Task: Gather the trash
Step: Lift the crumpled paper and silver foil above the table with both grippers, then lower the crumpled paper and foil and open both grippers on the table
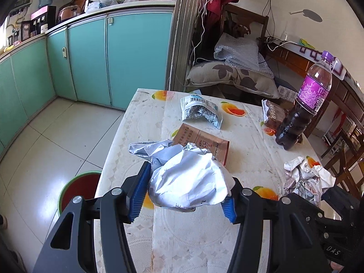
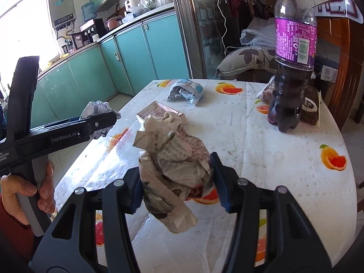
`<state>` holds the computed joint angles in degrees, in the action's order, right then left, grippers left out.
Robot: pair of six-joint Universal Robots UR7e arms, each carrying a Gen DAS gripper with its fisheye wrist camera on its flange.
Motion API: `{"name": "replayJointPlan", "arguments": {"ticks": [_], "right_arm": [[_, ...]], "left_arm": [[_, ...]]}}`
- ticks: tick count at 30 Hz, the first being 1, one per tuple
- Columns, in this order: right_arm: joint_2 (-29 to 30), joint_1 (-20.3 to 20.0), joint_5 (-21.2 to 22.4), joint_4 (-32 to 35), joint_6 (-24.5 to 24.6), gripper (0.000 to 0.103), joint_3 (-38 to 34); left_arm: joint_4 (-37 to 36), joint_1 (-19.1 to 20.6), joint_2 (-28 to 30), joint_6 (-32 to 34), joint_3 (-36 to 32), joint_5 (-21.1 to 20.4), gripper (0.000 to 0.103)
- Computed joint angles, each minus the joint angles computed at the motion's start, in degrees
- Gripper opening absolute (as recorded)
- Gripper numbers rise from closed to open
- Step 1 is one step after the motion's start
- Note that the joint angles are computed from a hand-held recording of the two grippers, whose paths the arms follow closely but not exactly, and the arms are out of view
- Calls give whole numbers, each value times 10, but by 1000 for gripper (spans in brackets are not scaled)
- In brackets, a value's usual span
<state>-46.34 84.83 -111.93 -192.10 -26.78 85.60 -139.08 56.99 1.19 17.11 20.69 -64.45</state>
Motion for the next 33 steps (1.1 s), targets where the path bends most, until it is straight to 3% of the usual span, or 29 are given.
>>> {"name": "replayJointPlan", "arguments": {"ticks": [6,13,16,18,20,28,29,30,31,32,33], "right_arm": [[-1,6,-7,-3,-4,51,4],[-5,11,-34,14,-5,53,16],[-11,7,-45,13,8,59,33],[-18,2,-38,7,20,78,49],[-24,-2,-31,5,30,85,60],[-22,0,-65,-2,30,85,67],[-22,0,-68,-5,30,84,69],[-21,0,-72,-12,27,77,70],[-20,1,-76,-19,25,69,72],[-22,0,-75,-19,27,52,74],[-24,-1,-70,-21,31,48,76]], "left_arm": [[-48,3,-56,0,112,-8,53],[-67,4,-90,8,180,-3,54],[-77,3,-101,12,207,-2,55],[-85,3,-106,15,221,-2,56],[-87,4,-109,17,230,0,62],[-83,8,-111,6,235,-2,71],[-83,9,-113,6,239,-2,71],[-85,9,-114,6,243,-3,71],[-86,11,-116,6,247,-4,70],[-86,12,-117,4,249,-5,67],[-85,13,-119,1,251,-9,63]]}}
